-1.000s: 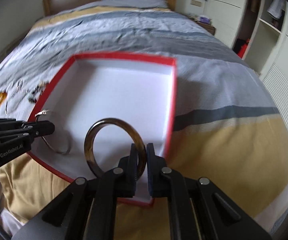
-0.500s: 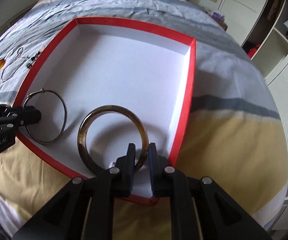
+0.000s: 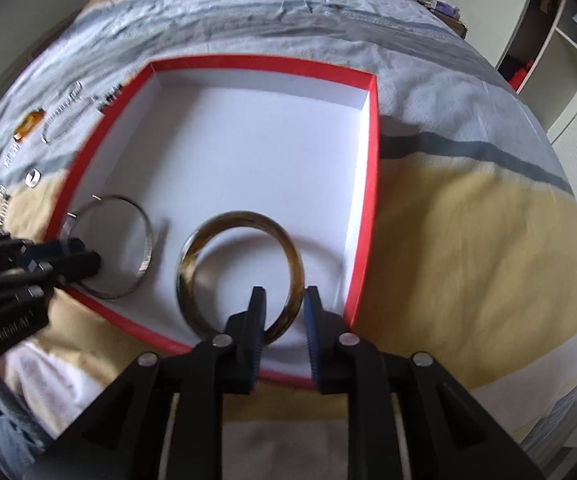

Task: Organize jewelry
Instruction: 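Lift both open tools out of the red box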

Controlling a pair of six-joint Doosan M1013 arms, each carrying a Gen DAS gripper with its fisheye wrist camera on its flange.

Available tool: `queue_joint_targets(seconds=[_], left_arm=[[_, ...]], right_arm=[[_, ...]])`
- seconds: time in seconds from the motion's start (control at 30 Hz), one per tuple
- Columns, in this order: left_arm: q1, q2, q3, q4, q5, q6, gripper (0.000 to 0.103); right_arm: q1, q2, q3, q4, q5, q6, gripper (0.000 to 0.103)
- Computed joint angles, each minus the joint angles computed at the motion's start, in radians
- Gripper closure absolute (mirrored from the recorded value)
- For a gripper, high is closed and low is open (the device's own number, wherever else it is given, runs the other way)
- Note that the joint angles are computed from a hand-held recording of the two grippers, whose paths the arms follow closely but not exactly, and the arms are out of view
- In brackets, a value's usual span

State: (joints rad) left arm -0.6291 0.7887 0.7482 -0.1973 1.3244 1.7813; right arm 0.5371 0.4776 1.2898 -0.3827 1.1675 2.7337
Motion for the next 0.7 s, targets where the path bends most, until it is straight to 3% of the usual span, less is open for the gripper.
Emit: queue_joint_targets(seconds=[0.07,0.13,0.4,0.57,0.7], left_arm=[[0.004,-0.023,0.029,0.006,-0.039,0.015,0.059],[0.009,-0.064,0.079,-0.001,-0.102,0.037,0.052],[0.023,-0.144,0.139,-0.01,-0.228,0.072,0.051],[0.049,-0.219,0.241,0.036,-0.271,0.113,0.051],[0.092,-0.274,0.333,0.076,-0.348,0.092,0.044]], right_arm=[[0.012,-0.011,0.003,-0.036,0.003,0.042,0.066],[0.021,-0.026,0.013,-0.069,-0.004,0.082,0.065],[0.069,-0.058,0.001,-0.171,0.047,0.184,0.065],[0.106,-0.052,-0.024,-0.214,0.023,0.213,0.065],[0.138,-0.029,-0.068,-0.234,-0.012,0.202,0.065]])
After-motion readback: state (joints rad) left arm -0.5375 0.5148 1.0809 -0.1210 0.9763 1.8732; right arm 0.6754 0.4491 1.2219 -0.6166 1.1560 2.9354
